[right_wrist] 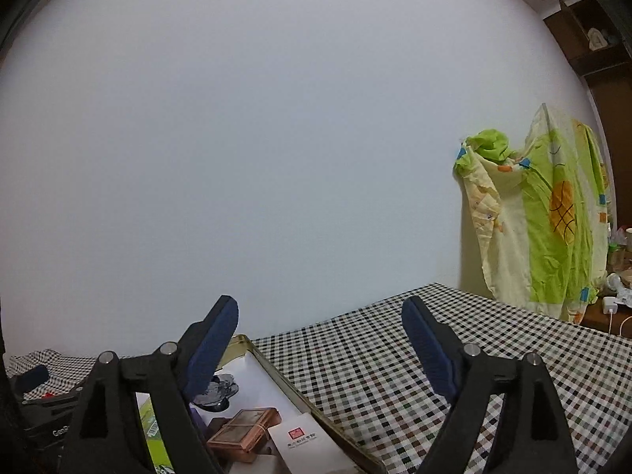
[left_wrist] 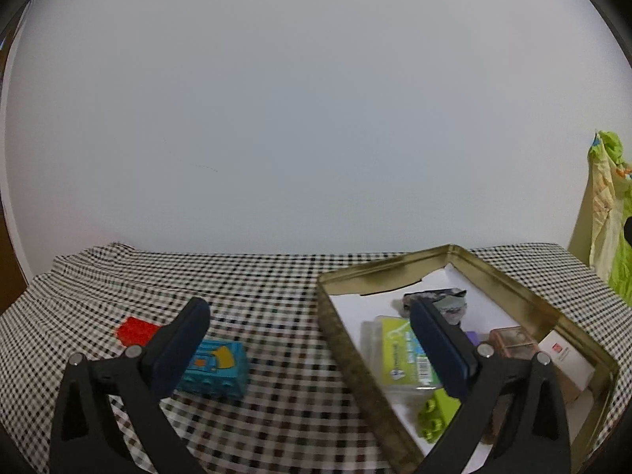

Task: Organize rigid objects
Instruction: 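Lower the purple block and copper frame into the tin tray, opening both tools, then withdraw both tools from the tray toward the blue and red bricks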

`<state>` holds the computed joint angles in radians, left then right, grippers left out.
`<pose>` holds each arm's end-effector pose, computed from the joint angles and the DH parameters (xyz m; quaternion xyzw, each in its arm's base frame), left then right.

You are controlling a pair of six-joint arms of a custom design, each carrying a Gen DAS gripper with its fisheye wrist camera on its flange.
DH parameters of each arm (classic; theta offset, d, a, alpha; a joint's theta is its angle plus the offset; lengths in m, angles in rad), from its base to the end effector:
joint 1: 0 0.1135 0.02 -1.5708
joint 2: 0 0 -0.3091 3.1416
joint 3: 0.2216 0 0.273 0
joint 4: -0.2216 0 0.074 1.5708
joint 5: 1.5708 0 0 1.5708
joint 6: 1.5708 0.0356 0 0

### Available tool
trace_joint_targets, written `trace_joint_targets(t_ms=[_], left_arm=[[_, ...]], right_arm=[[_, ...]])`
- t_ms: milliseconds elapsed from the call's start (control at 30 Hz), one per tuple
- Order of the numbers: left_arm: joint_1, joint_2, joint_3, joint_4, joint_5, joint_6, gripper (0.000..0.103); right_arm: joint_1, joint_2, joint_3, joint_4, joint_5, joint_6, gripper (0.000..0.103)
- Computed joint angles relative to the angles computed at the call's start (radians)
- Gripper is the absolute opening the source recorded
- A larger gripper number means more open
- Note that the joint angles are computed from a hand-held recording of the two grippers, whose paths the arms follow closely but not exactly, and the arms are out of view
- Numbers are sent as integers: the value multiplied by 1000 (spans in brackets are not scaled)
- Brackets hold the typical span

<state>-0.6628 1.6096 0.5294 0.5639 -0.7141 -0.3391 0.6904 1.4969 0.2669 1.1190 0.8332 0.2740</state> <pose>0.2494 -0.1651 0.1659 -0.0431 0.8274 0.0385 0.5586 0.2019 0.1326 0.1800 0.1231 0.7226 0.0156 0.6801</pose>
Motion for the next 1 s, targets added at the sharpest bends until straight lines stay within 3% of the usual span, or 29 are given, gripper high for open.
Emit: trace_joint_targets(t_ms=[133, 633, 1000], left_arm=[[10, -24, -38, 39, 13, 11, 103], [107, -128, -157, 70, 129, 25, 103], [198, -240, -214, 10, 195, 49, 102]], right_arm=[[16, -1, 19, -40, 33, 35, 87], [275, 97, 62, 56, 309, -36, 87], [395, 205, 199, -21, 369, -9, 87]])
